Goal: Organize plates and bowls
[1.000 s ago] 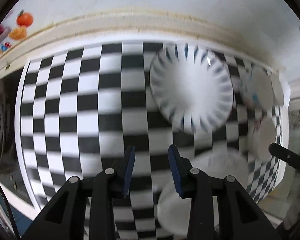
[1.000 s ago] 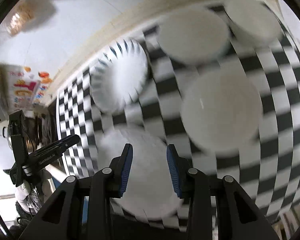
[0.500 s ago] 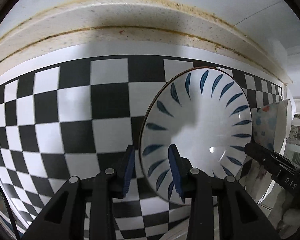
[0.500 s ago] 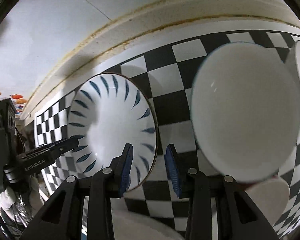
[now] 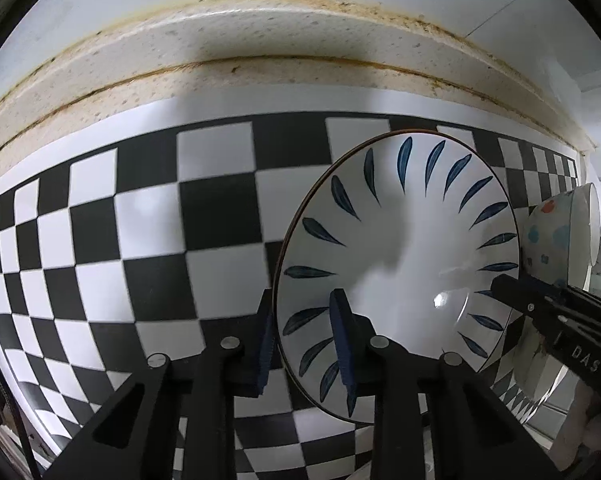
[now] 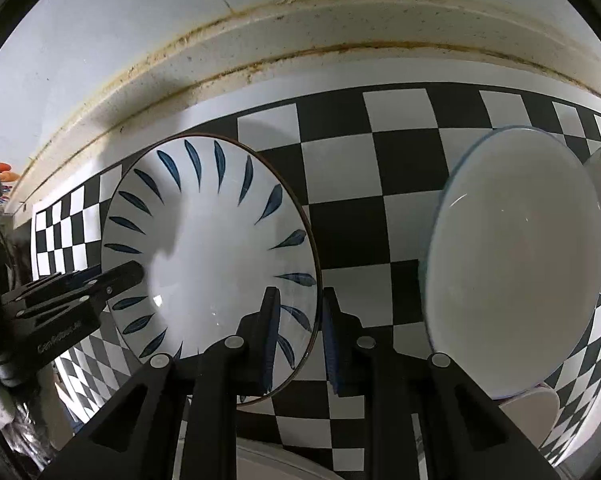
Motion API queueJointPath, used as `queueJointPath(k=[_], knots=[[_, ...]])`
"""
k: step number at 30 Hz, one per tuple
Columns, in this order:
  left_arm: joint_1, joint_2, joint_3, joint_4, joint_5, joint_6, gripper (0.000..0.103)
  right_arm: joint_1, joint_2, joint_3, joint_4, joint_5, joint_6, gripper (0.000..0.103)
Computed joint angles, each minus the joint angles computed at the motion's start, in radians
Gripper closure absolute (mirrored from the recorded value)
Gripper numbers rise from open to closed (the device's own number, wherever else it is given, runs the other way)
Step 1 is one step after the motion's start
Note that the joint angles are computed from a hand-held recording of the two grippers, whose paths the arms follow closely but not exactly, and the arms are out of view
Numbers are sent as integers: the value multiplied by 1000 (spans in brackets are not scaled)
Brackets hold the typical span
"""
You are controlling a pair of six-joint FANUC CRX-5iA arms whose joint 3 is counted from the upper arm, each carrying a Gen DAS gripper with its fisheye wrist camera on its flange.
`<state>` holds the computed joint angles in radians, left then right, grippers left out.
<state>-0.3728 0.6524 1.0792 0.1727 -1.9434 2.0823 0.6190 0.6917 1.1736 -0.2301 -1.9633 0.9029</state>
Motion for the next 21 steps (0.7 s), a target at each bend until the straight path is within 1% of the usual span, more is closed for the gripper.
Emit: queueJointPath(k=[1,4,6,9,11,13,15,16,21], knots=[[-6,-5,-4,-2,1,10,79,-2,-2,-1,-14,0,-10,81],[2,-73,-121,10,53,10,79,-7,-17,-20,-59,7,-9,81],[2,-92,-157,20,75,22,79,-4,-28,-41,-58,28,-2,81],[-3,-89,-147,12,70,32,79,-13,-36,-72,-83,54,-23,82],[-4,-104,-155,4,65,34,79,-12,-50,-103,-75,77,-22,85],[-9,-114,-156,4,71,34,79,-22,-74,-136,-97,100,-37,87],[-17,-115,-133,0,57,35,79,-33,-116,-189,-107,139,-40,89],[-11,-101,-99,-1,41,26,79,-32,-132,-205,-105,153,-40,90],[-37,-63,55,-34,-26,18,79,-26,-187,-235,-87,163,-24,90]])
